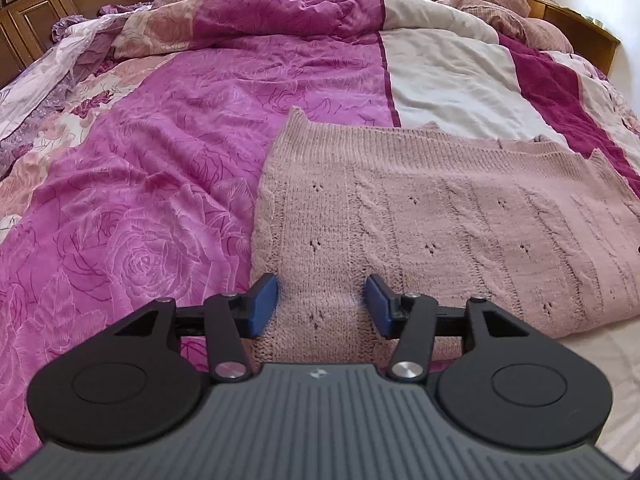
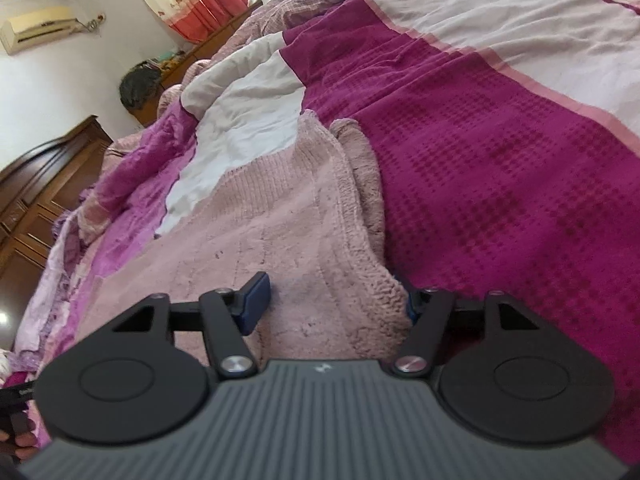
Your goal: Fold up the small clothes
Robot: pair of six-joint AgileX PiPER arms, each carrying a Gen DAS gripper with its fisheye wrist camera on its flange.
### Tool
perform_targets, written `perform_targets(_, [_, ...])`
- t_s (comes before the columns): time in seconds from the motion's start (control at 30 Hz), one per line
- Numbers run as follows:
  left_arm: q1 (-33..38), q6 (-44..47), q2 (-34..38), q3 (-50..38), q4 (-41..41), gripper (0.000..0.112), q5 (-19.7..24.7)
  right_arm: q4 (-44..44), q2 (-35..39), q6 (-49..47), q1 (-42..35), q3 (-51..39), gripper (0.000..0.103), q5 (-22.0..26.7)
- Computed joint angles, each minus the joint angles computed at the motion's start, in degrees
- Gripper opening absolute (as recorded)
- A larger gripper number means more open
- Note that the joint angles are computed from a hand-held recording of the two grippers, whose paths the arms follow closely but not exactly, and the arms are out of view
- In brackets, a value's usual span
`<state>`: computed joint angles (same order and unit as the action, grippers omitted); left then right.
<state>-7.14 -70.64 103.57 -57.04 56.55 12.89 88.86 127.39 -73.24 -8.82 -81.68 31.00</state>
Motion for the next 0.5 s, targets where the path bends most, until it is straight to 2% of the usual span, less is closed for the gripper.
perform_targets(0.3, [0.55,4.09,0.12,-0.48,-4.51,0.058,-0.19,4.55,-0.11,-1.91,0.00,1.07,0.061,0.19])
perform_targets(0.4, [0.60,4.67,0.09,-0.49,-5.26,0.058,-0.21,6.23,-0.02,-0.95,-0.44,1.36,0.049,1.03])
perform_targets(0.43, [0.57,4.67,0.11,-0.51,-5.28,0.058,-0.18,6.53,0.14,-0.20,-0.68,1.31,0.038,1.50])
perform_targets(0.5, [0.60,4.95,0.09,-0.51,-5.52,0.058,-0.18,7.51,0.72,1.05,-1.45,1.09,0.033,3.63])
